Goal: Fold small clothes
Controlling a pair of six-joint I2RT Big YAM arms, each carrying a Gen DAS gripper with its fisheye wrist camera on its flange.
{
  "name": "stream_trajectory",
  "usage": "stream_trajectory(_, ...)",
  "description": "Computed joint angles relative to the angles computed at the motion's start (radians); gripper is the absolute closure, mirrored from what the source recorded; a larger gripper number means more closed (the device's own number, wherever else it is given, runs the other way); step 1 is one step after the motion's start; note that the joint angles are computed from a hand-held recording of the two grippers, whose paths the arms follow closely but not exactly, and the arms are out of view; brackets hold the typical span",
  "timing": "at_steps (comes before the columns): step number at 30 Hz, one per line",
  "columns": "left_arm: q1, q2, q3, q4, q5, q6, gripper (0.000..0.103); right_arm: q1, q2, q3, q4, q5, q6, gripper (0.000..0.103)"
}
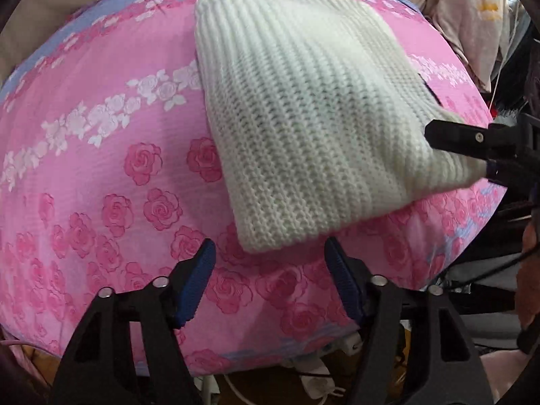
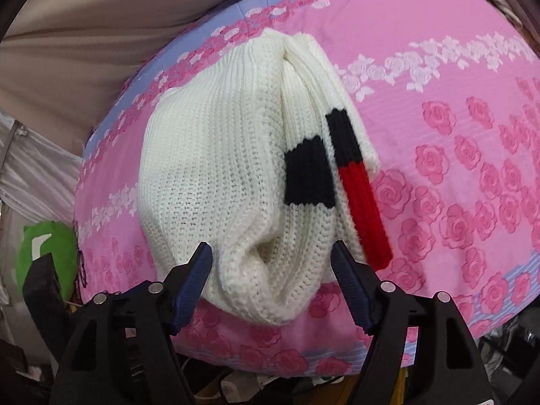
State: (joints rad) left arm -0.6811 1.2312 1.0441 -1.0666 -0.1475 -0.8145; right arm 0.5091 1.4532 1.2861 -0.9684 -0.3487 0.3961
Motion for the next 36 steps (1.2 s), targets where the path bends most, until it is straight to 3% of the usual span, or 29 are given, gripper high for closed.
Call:
stream_trajectory(1, 0.013, 0.001, -0.008, 0.015, 0.018, -0.008, 0.06, 0.001, 0.004, -0.003, 0.01, -0.023, 0.008, 0.041)
stream_trajectory(2, 0.028, -0.001, -0.014, 0.03, 0.045, -0.018, 0.068, 0.005, 0.011, -0.001, 0.02, -0.042, 0.009, 0.072)
stream_trajectory(3, 0.036, 0.0, -0.013, 0.028, 0.056, -0.03, 0.074, 0.01, 0.02, 0.011, 0.015, -0.038, 0.007, 0.081)
stream_trajectory(5, 0.052, -0.011, -0.013, 0.03, 0.072, -0.053, 0.078, 0.017, -0.003, 0.026, 0.05, -0.026, 0.014, 0.087)
stream_trajectory(10, 0.044, 0.014, 0.013, 0.003, 0.074, -0.051, 0.08, 0.017, -0.11, 0.063, 0.101, 0.104, -0.1, 0.088)
stream_trajectory(13, 0.041, 0.043, 0.039, -0.012, 0.082, -0.046, 0.08, -0.018, -0.006, 0.027, -0.004, 0.183, -0.18, 0.088)
stream_trajectory(14, 0.039, 0.04, 0.046, -0.018, 0.079, -0.043, 0.08, -0.034, 0.032, 0.007, -0.024, 0.181, -0.18, 0.086)
stream_trajectory(16, 0.03, 0.013, 0.057, -0.039, 0.048, -0.041, 0.079, -0.054, 0.011, -0.032, 0.015, 0.136, -0.14, 0.084)
stream_trajectory(18, 0.022, -0.019, 0.065, -0.055, 0.024, -0.047, 0.078, -0.046, -0.029, -0.017, 0.012, 0.164, -0.134, 0.075)
stream_trajectory(21, 0.013, -0.043, 0.099, -0.095, -0.052, -0.059, 0.063, -0.042, -0.067, 0.022, 0.004, 0.205, -0.138, 0.068)
stream_trajectory(22, 0.008, -0.044, 0.115, -0.11, -0.082, -0.072, 0.063, -0.043, -0.067, 0.039, 0.01, 0.216, -0.139, 0.064)
stream_trajectory(23, 0.015, -0.044, 0.127, -0.111, -0.094, -0.068, 0.062, -0.042, -0.06, 0.057, 0.015, 0.22, -0.143, 0.056)
stream_trajectory(25, 0.026, -0.037, 0.157, -0.11, -0.111, -0.069, 0.056, -0.037, -0.007, 0.118, 0.026, 0.193, -0.144, 0.05)
stream_trajectory(29, 0.06, 0.016, 0.207, -0.123, -0.12, -0.055, 0.056, -0.002, 0.132, 0.213, 0.029, 0.164, -0.154, 0.05)
stream_trajectory(30, 0.066, 0.023, 0.212, -0.119, -0.119, -0.055, 0.056, 0.009, 0.17, 0.236, 0.022, 0.178, -0.17, 0.051)
stream_trajectory(31, 0.069, 0.032, 0.221, -0.122, -0.121, -0.056, 0.056, 0.017, 0.196, 0.257, 0.012, 0.187, -0.18, 0.077)
stream_trajectory(32, 0.072, 0.032, 0.225, -0.128, -0.123, -0.057, 0.056, 0.015, 0.203, 0.273, 0.007, 0.173, -0.176, 0.088)
stream_trajectory(34, 0.076, 0.034, 0.227, -0.118, -0.132, -0.057, 0.056, 0.002, 0.141, 0.244, 0.078, 0.153, -0.149, 0.089)
stream_trajectory(36, 0.083, 0.038, 0.222, -0.115, -0.122, -0.066, 0.056, -0.002, 0.09, 0.222, 0.126, 0.199, -0.165, 0.094)
